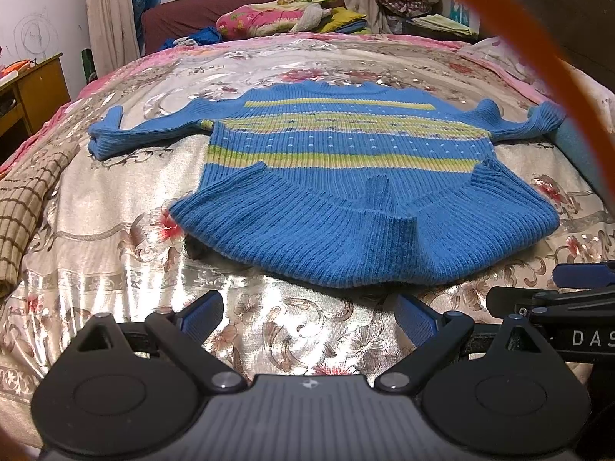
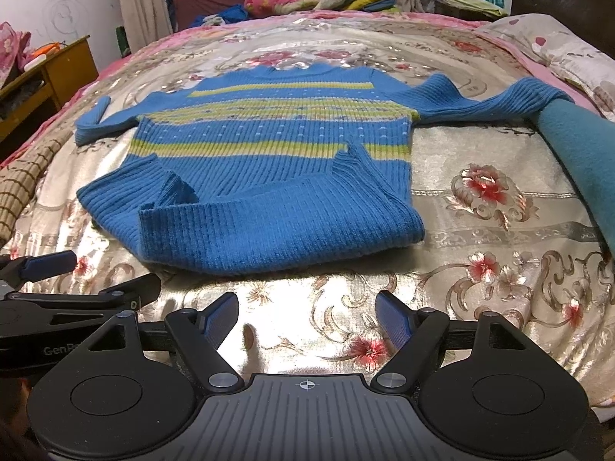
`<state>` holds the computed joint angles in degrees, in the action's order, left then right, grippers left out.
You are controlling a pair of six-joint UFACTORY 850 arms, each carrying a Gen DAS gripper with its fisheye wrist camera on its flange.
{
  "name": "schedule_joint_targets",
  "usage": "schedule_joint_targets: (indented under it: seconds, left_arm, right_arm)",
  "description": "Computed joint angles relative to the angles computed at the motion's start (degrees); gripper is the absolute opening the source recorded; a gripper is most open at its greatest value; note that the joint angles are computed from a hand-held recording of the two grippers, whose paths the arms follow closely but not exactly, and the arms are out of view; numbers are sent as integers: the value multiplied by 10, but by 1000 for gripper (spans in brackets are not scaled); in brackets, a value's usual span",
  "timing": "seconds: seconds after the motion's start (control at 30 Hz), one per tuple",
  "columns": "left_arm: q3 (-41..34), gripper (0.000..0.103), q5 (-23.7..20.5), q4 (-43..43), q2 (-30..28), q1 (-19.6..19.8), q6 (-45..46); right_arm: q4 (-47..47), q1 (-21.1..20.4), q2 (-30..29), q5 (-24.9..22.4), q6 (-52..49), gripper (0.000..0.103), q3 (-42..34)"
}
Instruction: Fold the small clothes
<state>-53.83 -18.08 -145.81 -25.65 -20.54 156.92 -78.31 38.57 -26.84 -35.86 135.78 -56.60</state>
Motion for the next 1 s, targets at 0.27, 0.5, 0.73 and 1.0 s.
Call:
schedule_joint_targets:
  seconds: [0.27, 0.5, 0.73, 1.0]
  left_arm:
    - [-8, 100, -28, 25, 8, 14, -12]
    - [-69, 101, -40, -9, -26, 37, 52]
    - [-150, 98, -8, 32, -94, 41, 63]
    - [-215, 66, 3, 336, -138, 49, -228]
  right_arm:
    - [-27, -10, 10, 0, 7, 77, 5]
    - [-47, -36, 21, -18, -1, 77, 10]
    - [-52, -76, 12, -10, -47, 76, 8]
    - [-87, -111, 4, 36, -54, 67, 9]
